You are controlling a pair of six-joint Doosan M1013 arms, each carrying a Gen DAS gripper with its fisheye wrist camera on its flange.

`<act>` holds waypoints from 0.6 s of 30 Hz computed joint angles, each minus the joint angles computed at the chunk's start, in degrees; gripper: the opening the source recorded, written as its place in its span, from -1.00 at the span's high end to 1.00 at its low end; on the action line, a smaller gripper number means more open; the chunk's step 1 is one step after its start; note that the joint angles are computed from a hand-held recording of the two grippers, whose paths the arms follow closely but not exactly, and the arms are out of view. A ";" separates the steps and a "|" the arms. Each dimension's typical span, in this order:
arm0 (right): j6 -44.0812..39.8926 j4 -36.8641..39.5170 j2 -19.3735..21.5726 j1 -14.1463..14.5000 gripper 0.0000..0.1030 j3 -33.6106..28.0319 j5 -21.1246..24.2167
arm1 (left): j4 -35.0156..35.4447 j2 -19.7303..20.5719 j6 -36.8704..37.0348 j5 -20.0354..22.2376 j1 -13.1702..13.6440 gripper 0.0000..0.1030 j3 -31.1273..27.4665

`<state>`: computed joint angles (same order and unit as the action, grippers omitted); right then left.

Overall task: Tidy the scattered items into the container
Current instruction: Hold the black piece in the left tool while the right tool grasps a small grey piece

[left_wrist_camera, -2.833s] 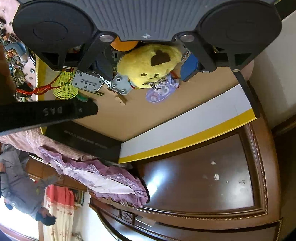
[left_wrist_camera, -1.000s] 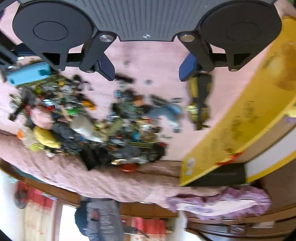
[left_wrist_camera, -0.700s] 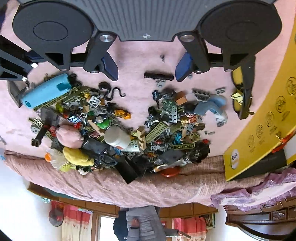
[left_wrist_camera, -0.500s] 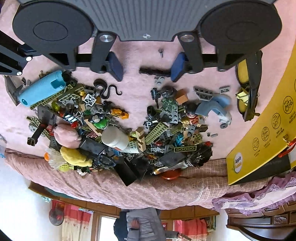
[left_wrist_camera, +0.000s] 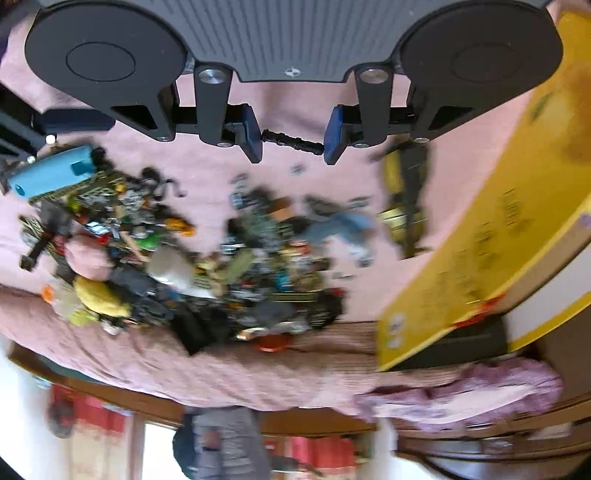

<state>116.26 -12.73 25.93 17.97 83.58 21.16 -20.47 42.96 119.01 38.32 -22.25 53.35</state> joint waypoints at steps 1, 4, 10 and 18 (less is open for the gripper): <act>-0.28 -0.28 0.14 -0.03 -0.72 -0.17 -0.38 | 1.73 -0.51 -2.32 -0.29 0.21 0.25 0.60; 0.08 -2.39 0.83 -0.14 -0.51 -1.16 -1.41 | 6.45 -1.75 -8.07 -1.41 0.80 0.25 2.14; -10.41 6.49 3.78 -0.97 0.05 -5.42 -0.90 | 10.11 -2.24 -13.64 0.70 1.59 0.25 2.23; -9.65 2.20 6.96 -0.57 0.61 -9.92 1.69 | 14.15 -1.68 -18.85 3.99 1.37 0.25 0.84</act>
